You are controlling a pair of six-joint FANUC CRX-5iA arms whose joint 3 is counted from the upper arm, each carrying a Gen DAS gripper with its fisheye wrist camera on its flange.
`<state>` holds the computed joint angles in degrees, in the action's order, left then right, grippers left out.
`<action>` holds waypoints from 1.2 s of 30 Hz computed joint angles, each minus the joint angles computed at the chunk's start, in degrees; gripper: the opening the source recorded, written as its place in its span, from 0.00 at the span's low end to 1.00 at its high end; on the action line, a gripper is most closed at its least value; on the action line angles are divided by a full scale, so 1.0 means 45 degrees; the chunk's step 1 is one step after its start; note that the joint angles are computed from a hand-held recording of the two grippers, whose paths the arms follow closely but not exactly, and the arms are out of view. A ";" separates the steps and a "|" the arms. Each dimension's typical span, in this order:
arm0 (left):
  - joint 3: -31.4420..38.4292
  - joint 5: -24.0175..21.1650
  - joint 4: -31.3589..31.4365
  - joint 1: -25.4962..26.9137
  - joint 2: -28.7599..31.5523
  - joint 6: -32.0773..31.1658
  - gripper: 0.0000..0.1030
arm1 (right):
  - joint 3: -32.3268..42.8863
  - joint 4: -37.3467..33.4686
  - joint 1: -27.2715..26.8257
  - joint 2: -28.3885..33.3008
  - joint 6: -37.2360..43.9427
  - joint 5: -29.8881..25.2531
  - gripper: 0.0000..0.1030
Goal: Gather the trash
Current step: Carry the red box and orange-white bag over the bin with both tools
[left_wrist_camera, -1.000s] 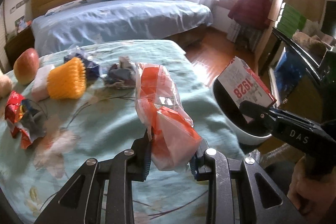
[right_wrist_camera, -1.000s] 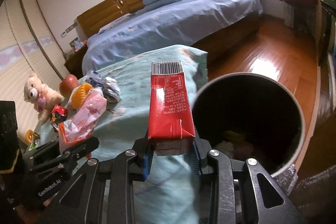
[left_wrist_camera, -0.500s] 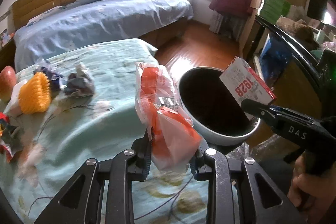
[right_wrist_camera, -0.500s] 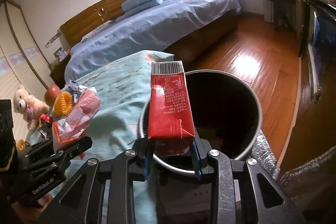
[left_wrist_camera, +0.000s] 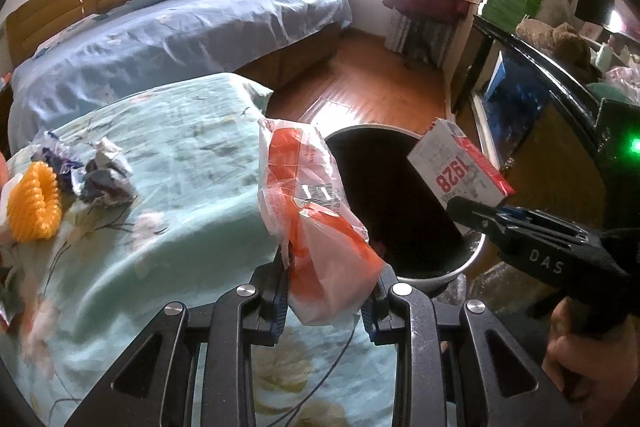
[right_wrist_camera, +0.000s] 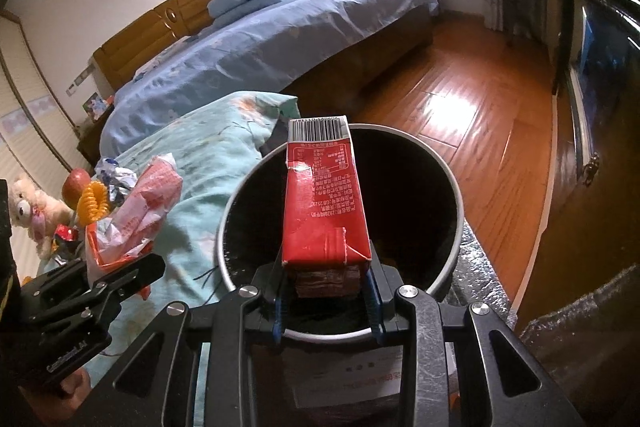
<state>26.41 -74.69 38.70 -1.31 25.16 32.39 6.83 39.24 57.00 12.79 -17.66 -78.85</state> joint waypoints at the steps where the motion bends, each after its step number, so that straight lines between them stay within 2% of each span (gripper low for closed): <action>1: 0.0021 0.0009 -0.0015 -0.0046 0.0022 0.0015 0.27 | -0.0038 -0.0037 -0.0035 -0.0033 -0.0012 0.0044 0.30; 23: 0.0886 -0.0043 -0.0488 -0.0829 0.0579 0.0567 0.27 | -0.0327 -0.0648 -0.0497 -0.0300 0.0294 0.0279 0.30; 36: 0.0883 0.0118 -0.0563 -0.1041 0.0602 0.0603 0.28 | -0.0377 -0.0819 -0.0673 -0.0392 0.0395 0.0328 0.31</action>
